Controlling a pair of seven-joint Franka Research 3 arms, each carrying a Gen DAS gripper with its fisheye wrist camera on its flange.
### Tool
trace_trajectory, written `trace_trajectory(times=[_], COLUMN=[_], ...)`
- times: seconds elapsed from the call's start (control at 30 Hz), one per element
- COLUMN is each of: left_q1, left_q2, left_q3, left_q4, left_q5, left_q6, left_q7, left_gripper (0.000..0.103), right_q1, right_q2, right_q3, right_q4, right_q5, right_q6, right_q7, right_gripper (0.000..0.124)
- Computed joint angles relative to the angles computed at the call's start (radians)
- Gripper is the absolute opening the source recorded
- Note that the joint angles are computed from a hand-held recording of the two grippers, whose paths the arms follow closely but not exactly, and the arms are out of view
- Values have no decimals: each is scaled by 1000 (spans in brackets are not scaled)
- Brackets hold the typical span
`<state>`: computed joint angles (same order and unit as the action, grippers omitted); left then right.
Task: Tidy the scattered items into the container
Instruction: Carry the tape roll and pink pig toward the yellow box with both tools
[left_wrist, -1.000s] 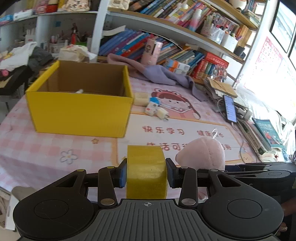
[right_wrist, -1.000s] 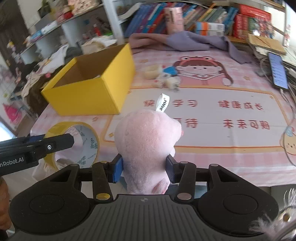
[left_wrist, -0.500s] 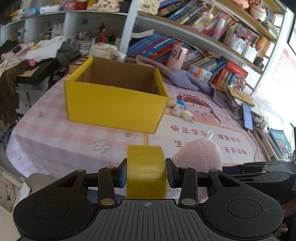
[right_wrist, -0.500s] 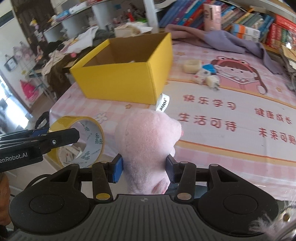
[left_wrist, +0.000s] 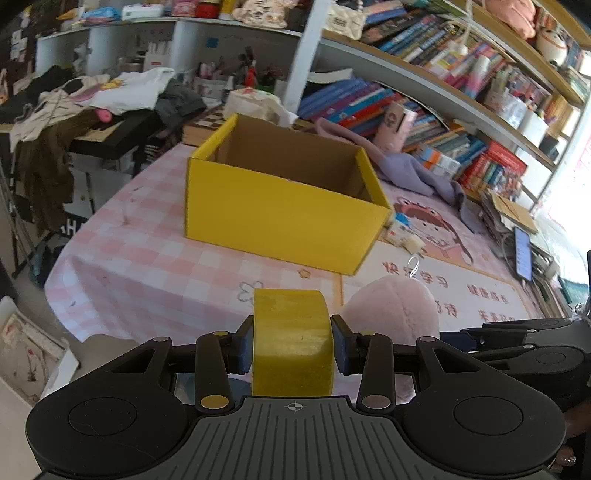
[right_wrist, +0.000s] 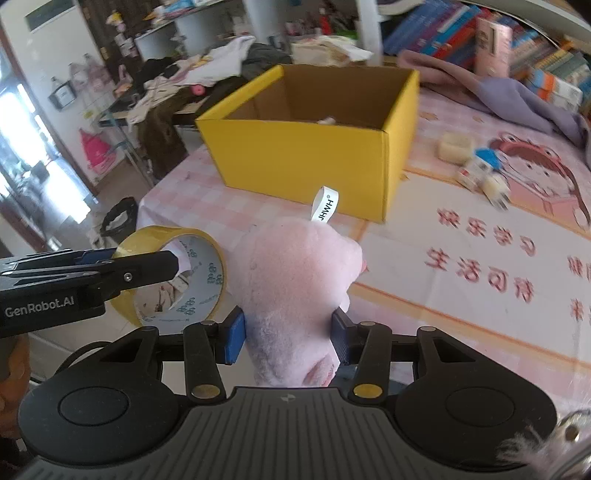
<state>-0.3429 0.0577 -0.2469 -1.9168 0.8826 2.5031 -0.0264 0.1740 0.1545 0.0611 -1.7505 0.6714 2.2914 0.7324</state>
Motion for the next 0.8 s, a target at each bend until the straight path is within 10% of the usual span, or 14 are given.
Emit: trace_trajectory(times=[0.8], left_q1=[-29], left_q2=[223], left_q3=[112], left_q4=[391], left_q5=[208], left_q6=[-51], left_q7=[93], left_gripper=[39], right_q1=[-49], right_q2=[410], right_q3=[104], right_q4=[657], right_q5=[112], right_q6=[-27], right_q7=[-62], right_gripper=[44])
